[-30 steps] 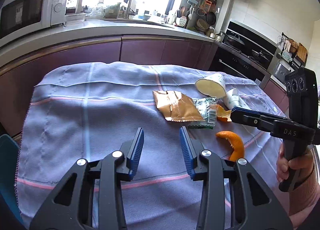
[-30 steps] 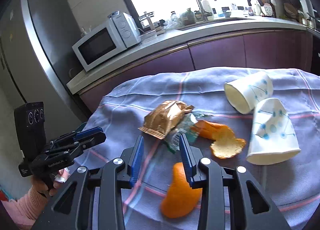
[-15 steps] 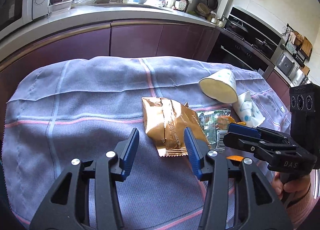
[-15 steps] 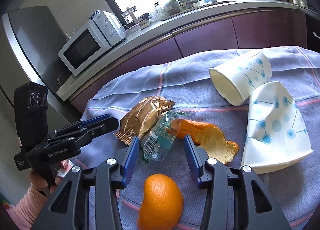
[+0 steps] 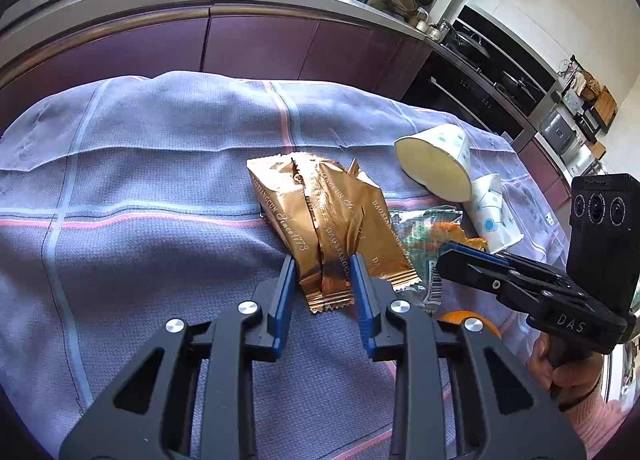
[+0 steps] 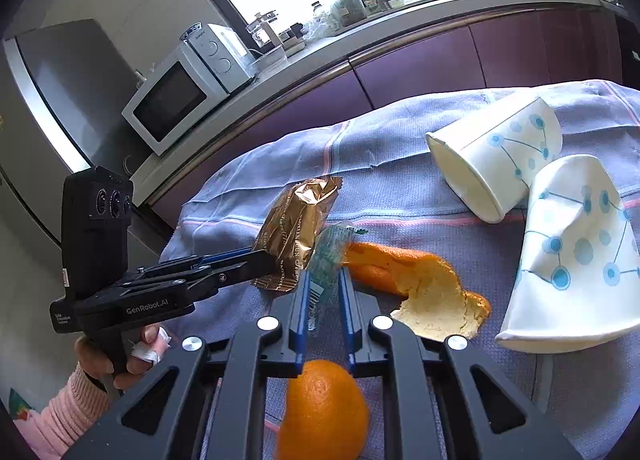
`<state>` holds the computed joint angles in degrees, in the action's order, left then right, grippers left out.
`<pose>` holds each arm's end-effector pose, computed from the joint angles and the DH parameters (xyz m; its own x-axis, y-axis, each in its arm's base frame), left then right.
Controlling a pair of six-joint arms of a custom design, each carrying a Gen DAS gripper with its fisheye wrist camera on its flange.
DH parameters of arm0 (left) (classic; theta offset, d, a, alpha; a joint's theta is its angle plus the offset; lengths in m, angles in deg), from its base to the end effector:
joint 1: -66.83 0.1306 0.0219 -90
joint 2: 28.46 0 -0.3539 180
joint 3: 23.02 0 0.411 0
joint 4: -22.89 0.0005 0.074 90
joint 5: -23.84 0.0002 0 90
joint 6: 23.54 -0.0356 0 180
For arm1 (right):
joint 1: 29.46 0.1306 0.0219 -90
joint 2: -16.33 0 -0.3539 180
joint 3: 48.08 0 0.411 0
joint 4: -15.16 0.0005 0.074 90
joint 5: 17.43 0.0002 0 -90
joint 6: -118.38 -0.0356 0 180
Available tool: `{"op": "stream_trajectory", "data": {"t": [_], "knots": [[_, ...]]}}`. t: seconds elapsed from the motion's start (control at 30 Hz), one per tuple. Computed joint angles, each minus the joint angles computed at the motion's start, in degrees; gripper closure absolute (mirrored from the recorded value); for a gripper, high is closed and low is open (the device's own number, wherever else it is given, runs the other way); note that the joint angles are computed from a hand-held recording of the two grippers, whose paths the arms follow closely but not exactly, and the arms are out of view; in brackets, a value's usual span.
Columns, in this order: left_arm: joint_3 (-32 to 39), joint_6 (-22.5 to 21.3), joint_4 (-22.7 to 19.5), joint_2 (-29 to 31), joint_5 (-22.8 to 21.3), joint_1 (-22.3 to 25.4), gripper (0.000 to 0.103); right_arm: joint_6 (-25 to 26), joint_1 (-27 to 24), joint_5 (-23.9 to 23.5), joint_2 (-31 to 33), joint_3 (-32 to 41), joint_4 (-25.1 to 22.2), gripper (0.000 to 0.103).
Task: Collect trash
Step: 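Return both tools to the table above the gold wrappers, then grasp the gold wrappers with the left tool while the right tool grasps the clear wrapper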
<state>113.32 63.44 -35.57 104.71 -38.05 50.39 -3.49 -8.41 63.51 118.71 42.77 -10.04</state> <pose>0.6993 -0.2244 0.3247 -0.7606 0.2729 -0.5890 0.5478 0.7567 -0.3568 0.5468 0.2159 0.3287 -0.7235 0.2803 -0.6309 -0.1066 0.8576 0.5031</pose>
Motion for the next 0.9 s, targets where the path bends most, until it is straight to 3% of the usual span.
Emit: {"op": "stream_trajectory", "data": {"t": [0.4,0.9], "knots": [[-11.06,0.91,7.93,-8.51,0.33,1.02,0.083,1.95,0.54,-0.39,-1.23,-0.56,1.51,0.101],[-27.45,1.89,17.21,-22.11,-0.18,7.63,0.083,2.64,1.89,-1.25,-2.74,-0.79,3.72,0.102]]}}
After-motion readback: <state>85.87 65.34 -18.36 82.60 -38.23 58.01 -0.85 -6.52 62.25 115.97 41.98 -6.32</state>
